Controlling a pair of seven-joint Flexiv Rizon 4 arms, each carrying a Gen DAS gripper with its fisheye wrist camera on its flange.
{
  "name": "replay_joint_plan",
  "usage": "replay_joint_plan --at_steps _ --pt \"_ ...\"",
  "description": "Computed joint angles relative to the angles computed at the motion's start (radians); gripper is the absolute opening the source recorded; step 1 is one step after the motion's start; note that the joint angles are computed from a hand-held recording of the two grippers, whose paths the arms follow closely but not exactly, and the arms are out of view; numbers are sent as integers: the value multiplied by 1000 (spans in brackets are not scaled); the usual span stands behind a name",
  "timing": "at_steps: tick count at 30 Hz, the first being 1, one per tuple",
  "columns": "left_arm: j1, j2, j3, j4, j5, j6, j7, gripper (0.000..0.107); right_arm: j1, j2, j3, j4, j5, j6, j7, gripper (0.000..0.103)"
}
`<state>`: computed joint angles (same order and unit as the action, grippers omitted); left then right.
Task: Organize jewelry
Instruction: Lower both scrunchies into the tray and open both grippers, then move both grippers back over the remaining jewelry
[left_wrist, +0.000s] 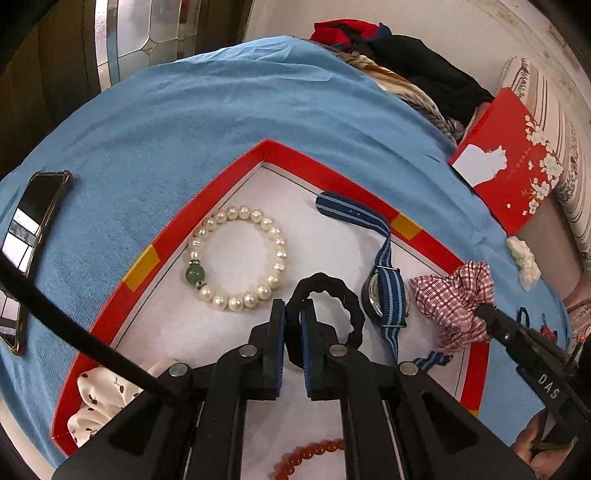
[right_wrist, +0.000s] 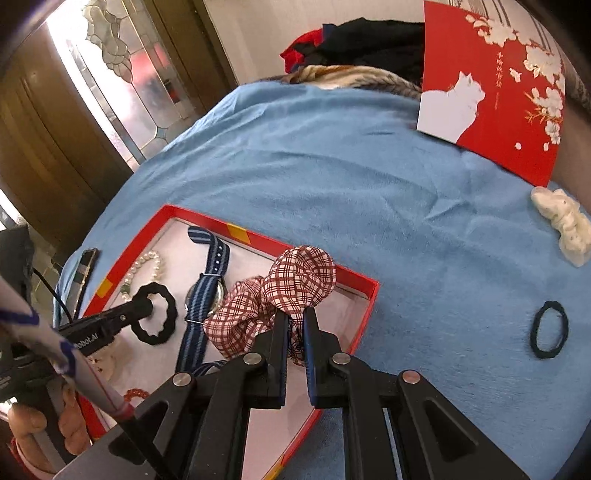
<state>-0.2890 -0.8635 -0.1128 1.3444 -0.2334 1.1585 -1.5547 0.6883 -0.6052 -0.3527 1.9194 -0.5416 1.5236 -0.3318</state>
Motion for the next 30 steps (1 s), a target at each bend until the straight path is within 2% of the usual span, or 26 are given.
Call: replay_joint_plan --at_steps 2,3,4,5,6,7,9,11,15,18,19,20,22,25,26,30 --pt "-5 2 9 0 3 5 -14 8 -14 4 20 1 5 -1 -11 14" --pt "-5 9 12 9 6 12 -16 11 -17 8 25 4 7 0 -14 19" --pt "-3 15 9 15 5 16 -16 19 -6 15 13 13 3 4 -11 28" --pt "0 21 4 23 3 22 -16 24 25 24 -27 31 -9 17 3 35" --pt "8 30 -7 39 -4 36 -14 36 62 36 -73 55 -21 33 18 37" --pt "15 45 -19 62 -12 60 -12 40 90 45 -106 72 -27 45 25 39" --pt "21 70 -28 97 -18 90 -4 40 170 71 -193 120 -34 54 44 41" --pt "21 103 -31 139 -20 117 -3 40 207 94 -222 156 -29 41 56 42" --pt "28 174 -53 246 -36 185 -5 47 143 94 -120 160 -2 21 47 42" --pt "57 222 -105 334 -65 236 20 47 42 67 11 118 29 -12 33 39" --pt "67 238 -123 364 -77 254 28 47 8 58 53 102 41 -25 28 26" --pt "77 250 -141 390 -90 272 33 47 -12 52 79 92 48 -36 30 18" --pt "97 266 -175 429 -114 293 46 47 -9 44 70 96 54 -13 70 16" --pt "117 283 -209 468 -140 305 67 47 47 59 9 119 28 -28 119 13" --pt "109 288 -203 472 -138 304 71 47 74 70 -22 133 8 -41 143 13" --pt "75 306 -169 491 -122 319 68 47 90 103 -57 198 -37 -16 229 12"
